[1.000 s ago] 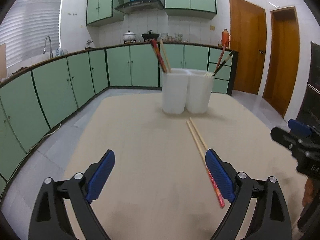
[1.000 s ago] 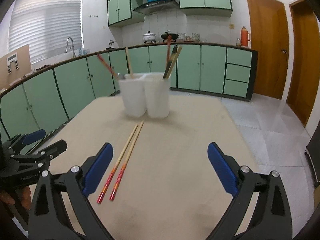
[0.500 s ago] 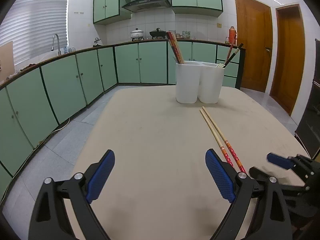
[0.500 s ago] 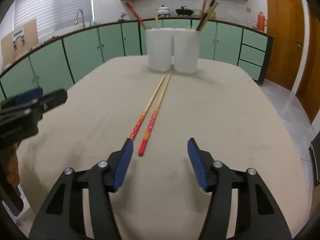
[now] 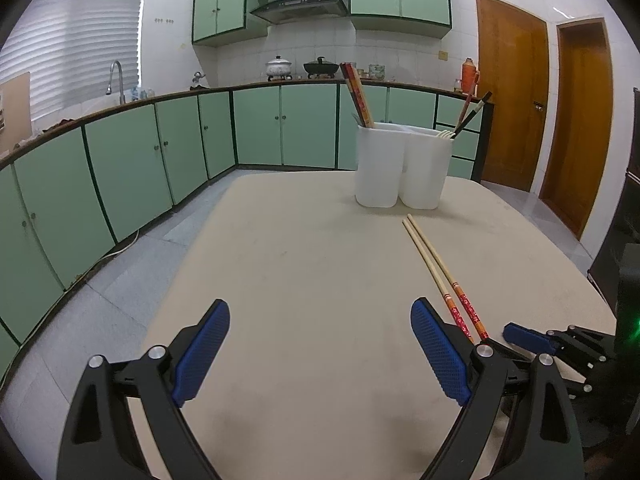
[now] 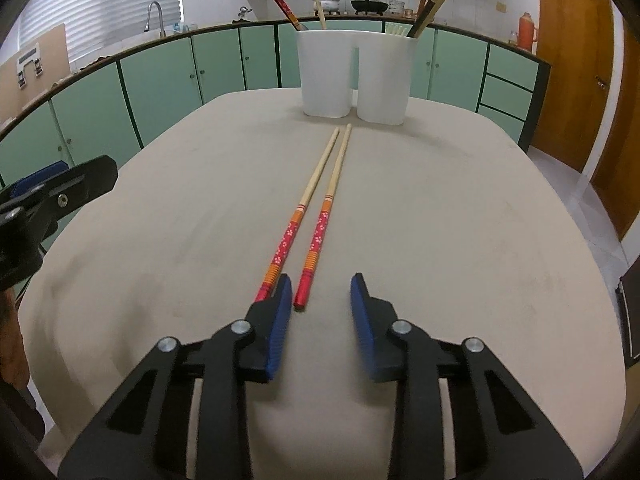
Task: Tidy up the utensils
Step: 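Close the right gripper on a red-orange chopstick while the left grasps the other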
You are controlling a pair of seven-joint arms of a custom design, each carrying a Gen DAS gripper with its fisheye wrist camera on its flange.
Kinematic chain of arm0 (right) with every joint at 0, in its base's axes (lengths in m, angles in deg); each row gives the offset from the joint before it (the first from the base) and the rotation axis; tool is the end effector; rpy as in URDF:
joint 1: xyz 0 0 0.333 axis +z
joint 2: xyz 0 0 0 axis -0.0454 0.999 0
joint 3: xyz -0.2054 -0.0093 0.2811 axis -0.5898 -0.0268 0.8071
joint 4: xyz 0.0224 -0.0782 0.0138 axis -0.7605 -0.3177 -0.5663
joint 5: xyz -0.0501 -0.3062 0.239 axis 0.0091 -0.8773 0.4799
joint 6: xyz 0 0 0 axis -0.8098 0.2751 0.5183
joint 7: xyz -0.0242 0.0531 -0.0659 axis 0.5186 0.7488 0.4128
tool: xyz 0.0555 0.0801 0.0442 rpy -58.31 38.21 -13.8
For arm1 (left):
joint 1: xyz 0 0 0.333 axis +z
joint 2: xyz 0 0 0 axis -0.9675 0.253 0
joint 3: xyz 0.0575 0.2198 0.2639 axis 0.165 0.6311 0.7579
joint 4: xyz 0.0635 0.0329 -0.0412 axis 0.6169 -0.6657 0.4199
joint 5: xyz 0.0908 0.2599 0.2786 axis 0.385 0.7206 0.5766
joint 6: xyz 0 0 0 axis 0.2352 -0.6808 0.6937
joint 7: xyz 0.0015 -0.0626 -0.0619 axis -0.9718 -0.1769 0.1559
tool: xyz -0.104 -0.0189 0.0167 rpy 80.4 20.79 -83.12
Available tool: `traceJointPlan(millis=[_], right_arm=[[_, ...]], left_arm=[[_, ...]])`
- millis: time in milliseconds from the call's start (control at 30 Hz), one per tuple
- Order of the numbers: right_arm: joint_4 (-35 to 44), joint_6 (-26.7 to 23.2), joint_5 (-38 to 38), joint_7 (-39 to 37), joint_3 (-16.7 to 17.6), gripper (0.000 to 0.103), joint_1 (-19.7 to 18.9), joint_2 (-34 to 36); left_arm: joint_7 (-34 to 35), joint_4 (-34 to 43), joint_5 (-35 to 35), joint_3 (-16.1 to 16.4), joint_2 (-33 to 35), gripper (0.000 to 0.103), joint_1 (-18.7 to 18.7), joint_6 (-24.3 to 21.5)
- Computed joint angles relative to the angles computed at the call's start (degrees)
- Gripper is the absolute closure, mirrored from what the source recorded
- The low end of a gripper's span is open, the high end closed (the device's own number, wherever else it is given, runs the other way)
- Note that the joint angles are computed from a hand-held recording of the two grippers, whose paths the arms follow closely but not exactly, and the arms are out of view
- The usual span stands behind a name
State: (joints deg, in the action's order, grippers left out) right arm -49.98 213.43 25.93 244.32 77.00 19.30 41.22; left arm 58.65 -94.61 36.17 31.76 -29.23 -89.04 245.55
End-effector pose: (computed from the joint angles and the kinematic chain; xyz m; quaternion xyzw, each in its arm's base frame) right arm 0.5421 0.2758 0.4883 -0.6041 0.7036 -0.2790 0.2493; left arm 0.6026 -0.2501 0.5320 -0.4863 0.7334 -0.3958 0.2626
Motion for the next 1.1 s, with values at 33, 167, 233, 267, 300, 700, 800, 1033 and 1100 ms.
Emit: traceJointPlan(millis=[33, 167, 233, 267, 300, 700, 800, 1033, 1100], right_arm=[[0.2, -0.2, -0.1, 0.2, 0.0, 0.077, 0.0, 0.1], [-0.1, 0.6, -0.1, 0.5, -0.3, 0.097, -0.2, 0.2], [-0.8, 1.8, -0.1, 1.4, -0.5, 0.097, -0.5, -0.4], [-1.3, 2.3, 0.0, 2.0, -0.6, 0.098, -0.7, -0.7], [-1.4, 2.4, -0.1, 2.4, -0.6, 0.098, -0.8, -0.9], [-9.9, 4.0, -6.6, 12.1, 1.2, 0.098, -6.9, -9.8], [-11.2, 4.6, -7.4, 13.8, 2.0, 0.098, -8.4, -11.0], [-13.1, 6.4, -9.2, 16.9, 3.1, 0.098, -10.7, -12.6], [-13.3, 6.5, -10.0, 17.7, 3.4, 0.098, -11.2, -13.1]], left_arm=[[-0.2, -0.1, 0.0, 0.0, 0.0, 0.013, -0.1, 0.0], [-1.1, -0.3, 1.0, 0.8, -0.2, 0.013, -0.9, -0.3], [-1.1, -0.3, 1.0, 0.3, -0.3, 0.013, -0.8, -0.6], [-1.2, -0.3, 1.3, 0.4, -0.3, 0.013, -1.0, -0.8], [-1.9, -0.1, 1.9, 1.0, -0.3, 0.013, -1.6, -1.0], [-4.7, 2.4, 2.7, -1.6, 1.4, 0.016, -4.3, -6.4], [-4.5, 2.3, 2.6, -2.4, 1.6, 0.02, -4.7, -7.5], [-8.3, 2.7, 6.2, -0.9, 2.7, 0.04, -7.2, -8.9], [-8.5, 2.8, 6.6, -1.0, 2.9, 0.044, -7.2, -9.4]])
